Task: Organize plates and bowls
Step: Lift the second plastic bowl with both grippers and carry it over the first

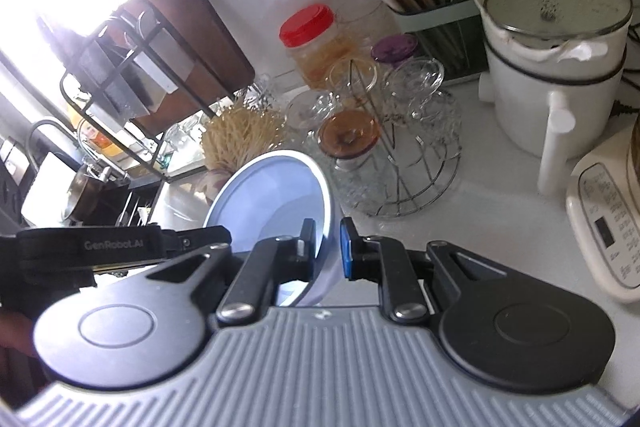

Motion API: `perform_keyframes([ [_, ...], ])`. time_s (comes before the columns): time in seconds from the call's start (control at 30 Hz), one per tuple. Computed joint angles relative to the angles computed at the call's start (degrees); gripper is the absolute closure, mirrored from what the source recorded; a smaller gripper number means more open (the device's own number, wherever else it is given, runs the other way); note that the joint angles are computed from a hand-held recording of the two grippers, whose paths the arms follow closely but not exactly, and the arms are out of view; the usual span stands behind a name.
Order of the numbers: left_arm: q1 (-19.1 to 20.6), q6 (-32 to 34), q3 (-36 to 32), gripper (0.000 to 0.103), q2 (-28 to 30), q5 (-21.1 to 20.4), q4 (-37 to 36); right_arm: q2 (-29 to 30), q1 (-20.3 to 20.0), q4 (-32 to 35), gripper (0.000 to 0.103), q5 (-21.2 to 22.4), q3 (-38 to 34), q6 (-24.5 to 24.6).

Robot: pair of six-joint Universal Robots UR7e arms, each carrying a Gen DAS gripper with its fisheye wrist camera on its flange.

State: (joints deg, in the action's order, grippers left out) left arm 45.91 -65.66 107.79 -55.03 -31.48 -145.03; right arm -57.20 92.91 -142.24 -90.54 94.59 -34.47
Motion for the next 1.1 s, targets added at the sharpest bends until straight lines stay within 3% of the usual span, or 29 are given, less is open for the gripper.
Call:
perform_keyframes([
  [0.33,-0.35,0.67,5.87,0.091,-4.31,-1.54,-1.39,-1.55,1.13,-7.19,0.087,-1.79,6.93,0.09],
  [0.67,-0.37,3.45,9.49,0.091,-6.71,-3.32,-1.22,-2.79,1.46,-9.97,0.087,-5.91,12.54,6.44],
  [0.83,-0.08,4.56,12.18,0.09,-8.18,-4.49,-3.5,-2.7,2.68,-12.48,0.086,-8.33,14.67,5.47],
  [0.93,1.12,4.68,13.83,0.09,-9.49,-7.1,-6.6,-2.39,4.06,-17.48,0.086,-10.42,16.82,2.09],
  [1.1,2.17,5.53,14.54,0.09,-9.16,-6.78,-6.1,-0.47,4.9,-21.6,0.086,-12.7,18.14,0.43],
])
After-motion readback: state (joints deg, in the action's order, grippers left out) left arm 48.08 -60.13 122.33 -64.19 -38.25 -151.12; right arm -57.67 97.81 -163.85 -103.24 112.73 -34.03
